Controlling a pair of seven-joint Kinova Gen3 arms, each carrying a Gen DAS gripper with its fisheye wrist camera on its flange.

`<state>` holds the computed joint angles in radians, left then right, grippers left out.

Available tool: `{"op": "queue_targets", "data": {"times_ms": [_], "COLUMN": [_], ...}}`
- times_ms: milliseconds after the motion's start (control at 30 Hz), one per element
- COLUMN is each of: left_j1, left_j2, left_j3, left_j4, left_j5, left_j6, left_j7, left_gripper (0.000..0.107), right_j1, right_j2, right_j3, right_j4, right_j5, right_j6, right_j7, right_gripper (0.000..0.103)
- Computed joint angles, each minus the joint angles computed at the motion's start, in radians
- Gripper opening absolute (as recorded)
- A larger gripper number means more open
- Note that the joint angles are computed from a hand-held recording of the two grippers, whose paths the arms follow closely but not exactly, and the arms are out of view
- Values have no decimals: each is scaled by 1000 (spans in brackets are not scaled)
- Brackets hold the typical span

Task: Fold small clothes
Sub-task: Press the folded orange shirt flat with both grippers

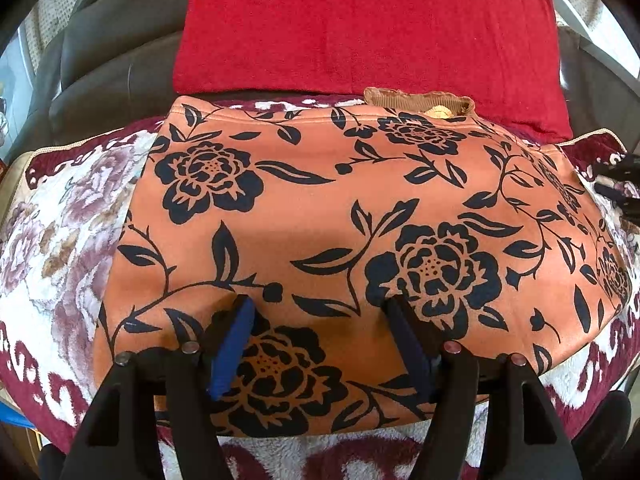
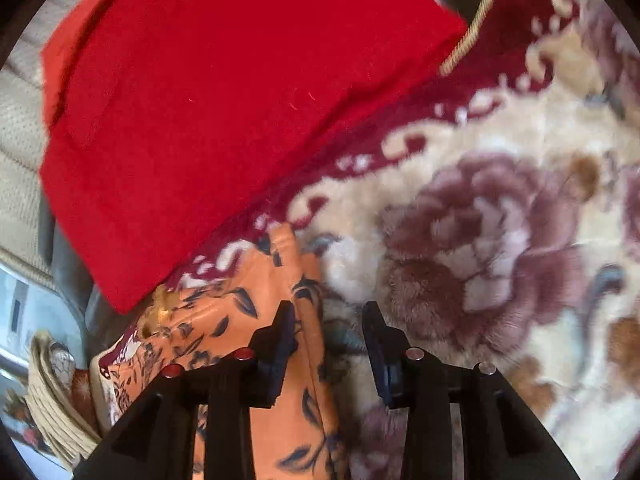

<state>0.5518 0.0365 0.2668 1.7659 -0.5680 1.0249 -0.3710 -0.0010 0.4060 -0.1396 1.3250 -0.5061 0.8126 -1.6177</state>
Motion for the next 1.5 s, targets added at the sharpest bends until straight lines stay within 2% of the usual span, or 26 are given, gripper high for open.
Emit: {"op": "queue_targets", "data": {"times_ms": [100, 133, 167, 233, 300, 333, 400, 433, 500, 533, 600, 633, 700, 767, 900, 967, 1000, 1067, 1100, 1133, 1200, 1267, 1367, 1400, 1467, 1500], "left_j1": [4, 7, 8, 5, 1, 0, -2, -4, -9, -9, -40, -52, -82, -104, -157, -180, -206, -228, -237, -244, -278, -304, -380, -419, -468, -468], "left_j2": [8, 8, 9, 11, 9, 6, -6, -17, -53, -82, -119, -139, -188, -245, -286, -281, -278, -265, -260, -254, -233, -168, -75, -29, 31, 49], "left_j3": [1, -3, -6, -10, -12, -13, -12, -10, -2, 6, 32, 19, -2, 1, 18, 29, 61, 112, 111, 94, 66, 5, -30, -19, -47, -89], "left_j4": [-9, -9, -12, -20, -29, -30, -27, -24, -5, 16, 54, 88, 150, 170, 171, 150, 138, 108, 95, 80, 52, 1, -65, -99, -141, -152], "left_j5": [-4, 0, 4, 21, 42, 52, 63, 67, 61, 39, 30, 50, 105, 148, 211, 219, 199, 133, 114, 109, 95, 118, 162, 186, 267, 300], "left_j6": [11, 10, 11, 17, 26, 30, 38, 42, 40, 41, 58, 63, 26, 25, 67, 102, 122, 153, 149, 140, 85, 29, -32, -27, -46, -40], "left_j7": [1, -3, -8, -26, -44, -51, -48, -38, -2, 32, 60, 61, 32, -11, -31, -20, -7, 17, 6, -22, -71, -152, -271, -311, -392, -415], "left_gripper": [70, 70, 70, 70, 70, 70, 70, 70, 70, 70, 70, 66, 42, 33, 22, 22, 24, 36, 55, 69, 71, 71, 71, 68, 17, 7], "right_j1": [117, 139, 142, 104, 62, 69, 74, 79, 118, 118, 65, 49, 39, 46, 57, 41, 37, 39, 39, 35, 32, 30, 19, 16, 4, 1], "right_j2": [-57, -58, -51, -42, -39, -47, -93, -116, -140, -148, -166, -167, -184, -206, -285, -332, -345, -346, -339, -331, -311, -309, -300, -295, -287, -281], "right_j3": [-132, -161, -171, -135, -56, -42, -44, -62, -116, -115, -58, -37, -22, -12, 22, 65, 79, 108, 118, 123, 125, 122, 115, 111, 103, 98], "right_j4": [74, 87, 101, 143, 205, 234, 288, 304, 325, 334, 370, 391, 444, 505, 597, 645, 669, 712, 724, 721, 726, 727, 713, 708, 700, 698], "right_j5": [-122, -163, -203, -235, -289, -330, -385, -394, -437, -453, -466, -482, -511, -575, -651, -662, -675, -716, -723, -718, -733, -760, -772, -777, -776, -790], "right_j6": [9, 30, 56, 60, 22, -1, -55, -66, -42, -24, -8, -7, -28, -44, -43, -27, -22, 7, 18, 22, 17, -1, -21, -26, -57, -65], "right_j7": [119, 160, 200, 234, 202, 185, 199, 230, 311, 344, 359, 370, 392, 449, 519, 500, 498, 502, 487, 461, 457, 475, 480, 484, 476, 479], "right_gripper": [39, 54, 75, 75, 63, 54, 56, 61, 68, 69, 69, 69, 69, 69, 70, 72, 72, 74, 75, 75, 75, 80, 81, 81, 81, 81]}}
